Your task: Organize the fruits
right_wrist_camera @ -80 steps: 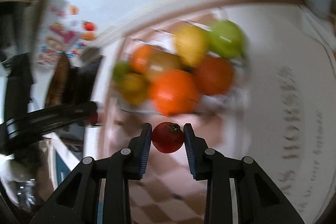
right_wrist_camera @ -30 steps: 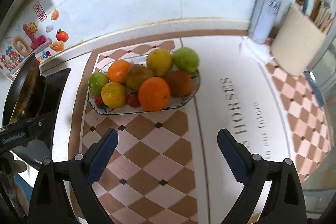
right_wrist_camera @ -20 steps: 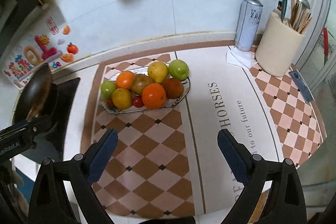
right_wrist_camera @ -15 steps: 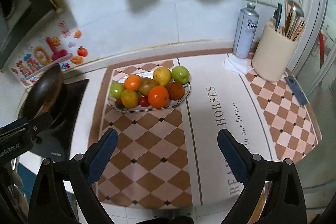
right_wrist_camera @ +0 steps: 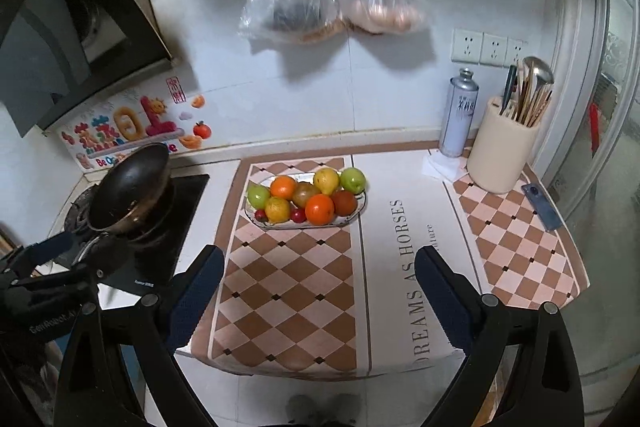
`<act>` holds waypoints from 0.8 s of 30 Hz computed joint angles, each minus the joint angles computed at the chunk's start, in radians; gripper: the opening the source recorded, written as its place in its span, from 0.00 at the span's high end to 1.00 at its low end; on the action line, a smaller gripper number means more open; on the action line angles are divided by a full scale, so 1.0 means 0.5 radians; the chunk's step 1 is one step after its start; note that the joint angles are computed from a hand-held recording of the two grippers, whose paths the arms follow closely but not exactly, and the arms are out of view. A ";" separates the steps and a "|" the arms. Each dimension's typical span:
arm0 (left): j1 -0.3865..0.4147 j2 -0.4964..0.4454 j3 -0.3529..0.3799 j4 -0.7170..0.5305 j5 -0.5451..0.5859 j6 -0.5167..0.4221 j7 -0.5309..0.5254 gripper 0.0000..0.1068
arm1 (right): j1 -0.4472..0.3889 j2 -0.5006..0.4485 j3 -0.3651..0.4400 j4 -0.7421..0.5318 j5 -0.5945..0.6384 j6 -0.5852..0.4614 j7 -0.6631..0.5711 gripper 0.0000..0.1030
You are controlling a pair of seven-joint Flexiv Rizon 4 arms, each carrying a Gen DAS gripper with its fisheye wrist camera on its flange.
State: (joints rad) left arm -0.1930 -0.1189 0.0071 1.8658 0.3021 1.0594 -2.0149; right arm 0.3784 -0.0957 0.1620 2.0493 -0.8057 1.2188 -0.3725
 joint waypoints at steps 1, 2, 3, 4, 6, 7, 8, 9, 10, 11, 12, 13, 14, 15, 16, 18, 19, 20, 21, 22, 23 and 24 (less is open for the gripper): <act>-0.003 0.023 0.000 0.015 -0.006 0.006 -0.006 0.07 | -0.001 0.017 0.003 0.007 -0.002 0.002 -0.001 0.05; -0.008 0.044 -0.002 0.023 0.001 0.009 -0.018 0.07 | -0.001 0.047 0.010 0.019 -0.014 -0.012 0.002 0.05; -0.011 0.060 -0.005 0.029 0.014 0.011 -0.032 0.07 | -0.003 0.071 0.020 0.024 -0.013 -0.024 -0.003 0.05; -0.013 0.073 -0.008 0.030 0.033 0.008 -0.051 0.07 | -0.008 0.088 0.031 0.030 0.005 -0.020 -0.017 0.04; -0.012 0.101 -0.019 0.035 0.045 -0.005 -0.065 0.07 | -0.014 0.113 0.052 0.030 0.056 -0.033 -0.067 0.04; -0.012 0.114 -0.025 0.036 0.057 -0.012 -0.077 0.07 | -0.017 0.123 0.059 0.031 0.065 -0.037 -0.076 0.04; -0.011 0.126 -0.030 0.037 0.070 -0.018 -0.086 0.07 | -0.019 0.132 0.066 0.032 0.081 -0.043 -0.091 0.04; -0.012 0.137 -0.036 0.035 0.092 -0.028 -0.101 0.07 | -0.021 0.139 0.073 0.031 0.103 -0.049 -0.112 0.04; -0.010 0.146 -0.041 0.037 0.105 -0.031 -0.110 0.07 | -0.025 0.145 0.076 0.036 0.111 -0.040 -0.116 0.04; -0.008 0.155 -0.046 0.039 0.113 -0.031 -0.121 0.07 | -0.029 0.154 0.079 0.043 0.114 -0.029 -0.112 0.04; -0.005 0.159 -0.051 0.038 0.122 -0.033 -0.136 0.07 | -0.031 0.159 0.083 0.045 0.123 -0.030 -0.118 0.04; -0.003 0.163 -0.056 0.037 0.127 -0.037 -0.146 0.07 | -0.034 0.159 0.084 0.047 0.121 -0.025 -0.115 0.04; -0.001 0.167 -0.060 0.037 0.129 -0.041 -0.150 0.07 | -0.039 0.168 0.085 0.056 0.127 -0.013 -0.114 0.04; 0.003 0.169 -0.062 0.039 0.132 -0.038 -0.153 0.07 | -0.042 0.167 0.086 0.053 0.137 -0.010 -0.123 0.04; 0.004 0.172 -0.065 0.039 0.138 -0.041 -0.166 0.07 | -0.043 0.163 0.088 0.048 0.150 -0.012 -0.139 0.04; 0.007 0.173 -0.071 0.036 0.142 -0.047 -0.184 0.07 | -0.044 0.157 0.087 0.042 0.160 -0.008 -0.149 0.04; 0.007 0.172 -0.073 0.033 0.146 -0.051 -0.193 0.07 | -0.045 0.150 0.086 0.035 0.169 -0.007 -0.161 0.04; 0.009 0.172 -0.074 0.033 0.149 -0.049 -0.195 0.07 | -0.045 0.143 0.084 0.030 0.178 -0.008 -0.171 0.04; 0.010 0.167 -0.075 0.027 0.156 -0.050 -0.203 0.07 | -0.044 0.127 0.079 0.018 0.185 -0.005 -0.181 0.04; 0.010 0.158 -0.078 0.015 0.163 -0.056 -0.214 0.07 | -0.043 0.115 0.075 0.009 0.192 -0.001 -0.192 0.04; 0.010 0.144 -0.080 0.000 0.167 -0.063 -0.222 0.07 | -0.042 0.099 0.068 -0.003 0.196 0.001 -0.203 0.04; 0.008 0.126 -0.081 -0.019 0.171 -0.071 -0.230 0.07 | -0.041 0.077 0.057 -0.018 0.190 0.007 -0.206 0.04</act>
